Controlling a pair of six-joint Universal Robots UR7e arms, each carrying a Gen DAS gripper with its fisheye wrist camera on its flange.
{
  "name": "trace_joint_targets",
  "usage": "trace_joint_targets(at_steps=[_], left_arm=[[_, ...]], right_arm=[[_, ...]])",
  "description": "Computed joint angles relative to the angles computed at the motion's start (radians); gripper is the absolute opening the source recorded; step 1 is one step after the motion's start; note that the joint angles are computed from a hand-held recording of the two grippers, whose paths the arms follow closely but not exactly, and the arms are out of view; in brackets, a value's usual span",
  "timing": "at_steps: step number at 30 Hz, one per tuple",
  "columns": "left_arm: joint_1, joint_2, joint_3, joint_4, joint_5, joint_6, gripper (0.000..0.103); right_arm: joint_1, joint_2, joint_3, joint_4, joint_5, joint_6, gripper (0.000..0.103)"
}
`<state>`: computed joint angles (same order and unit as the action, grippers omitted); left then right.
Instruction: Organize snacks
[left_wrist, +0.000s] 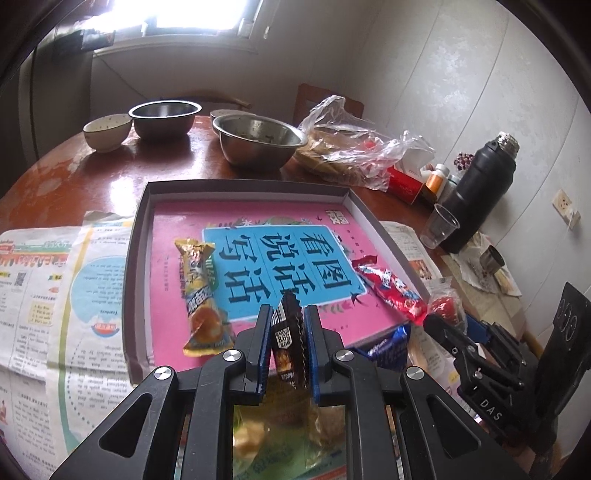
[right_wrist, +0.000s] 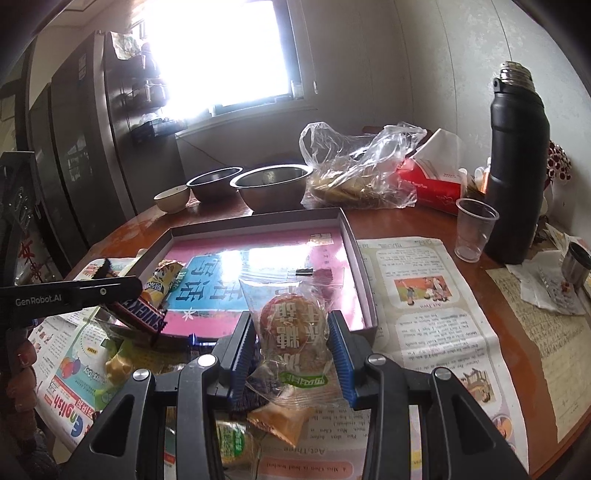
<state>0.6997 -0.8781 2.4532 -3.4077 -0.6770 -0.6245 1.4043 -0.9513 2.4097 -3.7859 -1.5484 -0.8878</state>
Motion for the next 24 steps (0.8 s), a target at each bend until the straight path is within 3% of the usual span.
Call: trace_joint_targets(at_steps=[16,24], left_arm=[[0.132,0.029,-0.058,-0.071,-0.054,0.075,0.017],[0.166,0.036,-0.075,-0.086,-0.069,0.097,0.017]], right_arm=[[0.043,0.066,-0.095,0.061,-0.057,0.014,0.039],[0.064,0.102,-0.138,0.075,-0.085,0.021,0.039]])
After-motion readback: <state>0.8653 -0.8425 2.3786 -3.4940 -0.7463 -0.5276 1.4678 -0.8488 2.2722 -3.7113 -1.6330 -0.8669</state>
